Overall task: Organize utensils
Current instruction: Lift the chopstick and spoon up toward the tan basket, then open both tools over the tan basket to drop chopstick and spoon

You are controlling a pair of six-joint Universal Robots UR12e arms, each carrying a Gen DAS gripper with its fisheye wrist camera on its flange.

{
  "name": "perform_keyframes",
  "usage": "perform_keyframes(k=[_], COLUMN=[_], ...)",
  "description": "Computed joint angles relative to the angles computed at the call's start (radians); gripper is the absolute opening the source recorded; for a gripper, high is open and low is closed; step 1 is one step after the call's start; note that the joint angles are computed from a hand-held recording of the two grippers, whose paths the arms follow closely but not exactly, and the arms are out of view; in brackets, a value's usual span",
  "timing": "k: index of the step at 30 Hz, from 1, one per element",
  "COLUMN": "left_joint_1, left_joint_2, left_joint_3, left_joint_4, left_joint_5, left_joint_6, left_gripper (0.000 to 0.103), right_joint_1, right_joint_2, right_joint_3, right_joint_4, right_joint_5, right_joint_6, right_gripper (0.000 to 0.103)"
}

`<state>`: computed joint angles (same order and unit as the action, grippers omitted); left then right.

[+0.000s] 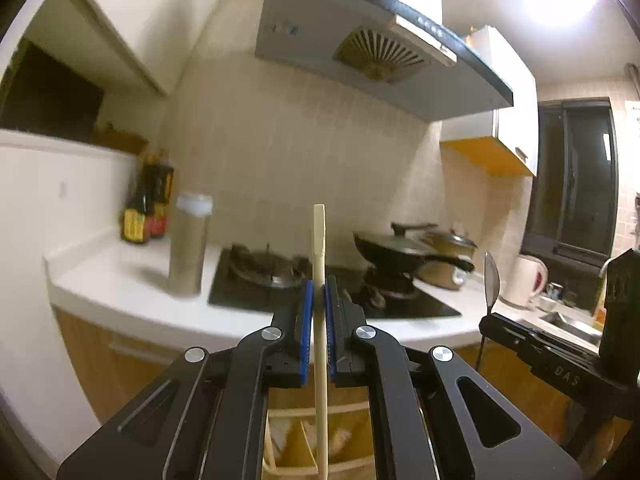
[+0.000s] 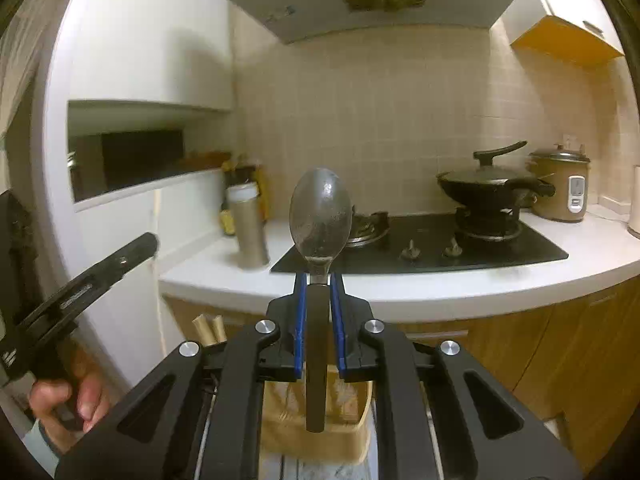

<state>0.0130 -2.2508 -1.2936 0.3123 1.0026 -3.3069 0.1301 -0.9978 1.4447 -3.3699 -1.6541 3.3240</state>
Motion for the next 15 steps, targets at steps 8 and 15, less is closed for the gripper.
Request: perform_keyframes(k=[8, 15], left_joint_1=[-0.023, -0.034], left_joint_2=[-0.079, -0.118], left_joint_3=[0.067, 0.088], left_joint_4=[0.077, 0.1], left_joint_5=[0.088, 0.152], left_joint_6=[-0.029, -0.001], left_gripper=[0.004, 0.004], right_joint_1=[-0.001, -0.005], right_joint_2=[0.091, 0.117], right_joint_3=[-0.077, -0.078], right_joint_4=[-0.014, -0.041], right_joint_5=[-0.047, -0.04], right_joint_6=[-0.032, -0.011], right_gripper=[0.01, 0.01])
